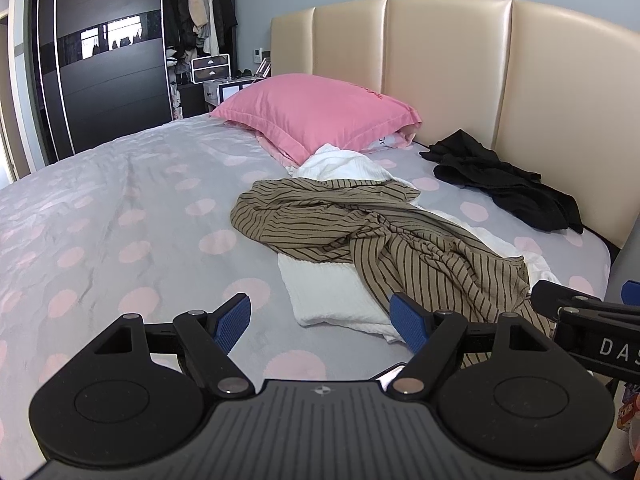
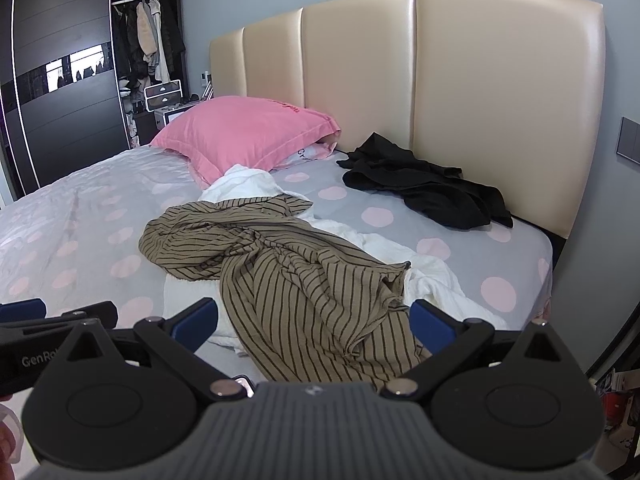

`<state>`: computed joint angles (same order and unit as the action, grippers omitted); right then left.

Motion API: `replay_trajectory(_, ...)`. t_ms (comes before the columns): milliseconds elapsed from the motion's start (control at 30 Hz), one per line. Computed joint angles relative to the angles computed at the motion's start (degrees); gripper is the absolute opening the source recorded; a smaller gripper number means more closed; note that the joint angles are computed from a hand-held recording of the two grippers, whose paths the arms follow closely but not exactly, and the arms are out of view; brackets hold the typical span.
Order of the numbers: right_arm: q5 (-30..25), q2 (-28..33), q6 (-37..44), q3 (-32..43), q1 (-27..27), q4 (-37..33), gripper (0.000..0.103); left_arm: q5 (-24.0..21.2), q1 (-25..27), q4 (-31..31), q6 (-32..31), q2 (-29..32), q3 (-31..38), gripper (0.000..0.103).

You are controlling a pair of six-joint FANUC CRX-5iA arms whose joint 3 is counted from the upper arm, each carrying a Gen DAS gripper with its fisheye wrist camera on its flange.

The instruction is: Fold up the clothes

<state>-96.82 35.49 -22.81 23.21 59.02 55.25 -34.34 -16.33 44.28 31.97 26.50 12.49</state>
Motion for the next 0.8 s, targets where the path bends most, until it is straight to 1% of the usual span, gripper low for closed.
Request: replay_trajectory(800, 0.27, 0.2, 0.74, 0.34, -0.05, -0.45, 0.102, -1.93, -0.03, -2.19, 2.04, 0.03, 0.64, 0.076)
